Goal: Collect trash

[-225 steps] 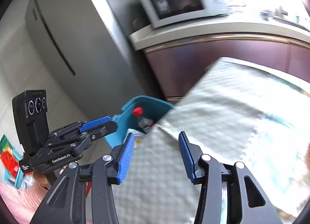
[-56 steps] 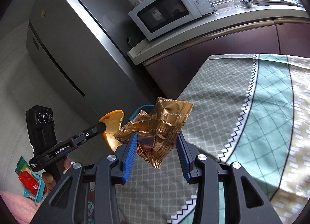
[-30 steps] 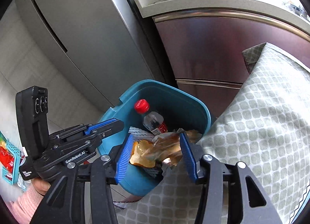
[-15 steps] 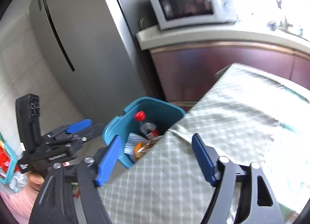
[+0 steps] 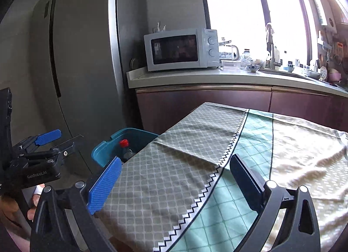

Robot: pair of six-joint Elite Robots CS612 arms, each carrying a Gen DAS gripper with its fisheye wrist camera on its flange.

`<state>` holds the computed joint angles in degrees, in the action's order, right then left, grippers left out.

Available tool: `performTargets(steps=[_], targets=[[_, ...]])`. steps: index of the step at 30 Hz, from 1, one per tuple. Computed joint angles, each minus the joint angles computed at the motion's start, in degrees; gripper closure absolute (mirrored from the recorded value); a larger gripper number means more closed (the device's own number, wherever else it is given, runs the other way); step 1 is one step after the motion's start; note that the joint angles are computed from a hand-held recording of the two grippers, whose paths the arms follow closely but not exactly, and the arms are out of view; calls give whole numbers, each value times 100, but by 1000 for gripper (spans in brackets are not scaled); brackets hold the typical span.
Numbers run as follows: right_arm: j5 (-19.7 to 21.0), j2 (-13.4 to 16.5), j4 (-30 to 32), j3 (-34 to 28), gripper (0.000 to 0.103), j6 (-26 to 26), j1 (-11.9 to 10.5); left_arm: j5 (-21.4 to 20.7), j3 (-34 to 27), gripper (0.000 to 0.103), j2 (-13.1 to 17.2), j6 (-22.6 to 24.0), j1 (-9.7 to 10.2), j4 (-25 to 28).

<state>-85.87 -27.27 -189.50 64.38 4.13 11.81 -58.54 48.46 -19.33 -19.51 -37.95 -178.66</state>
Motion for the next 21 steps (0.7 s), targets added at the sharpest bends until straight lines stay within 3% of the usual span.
performTargets(steps=[13,21], targets=[[-514,-219,-1142,739,7,119,20,498,543,6,-191,517,-286,-962],[-728,-259,-1458,934,7,148,22,627,544,6,-184,719,-349,-1247]])
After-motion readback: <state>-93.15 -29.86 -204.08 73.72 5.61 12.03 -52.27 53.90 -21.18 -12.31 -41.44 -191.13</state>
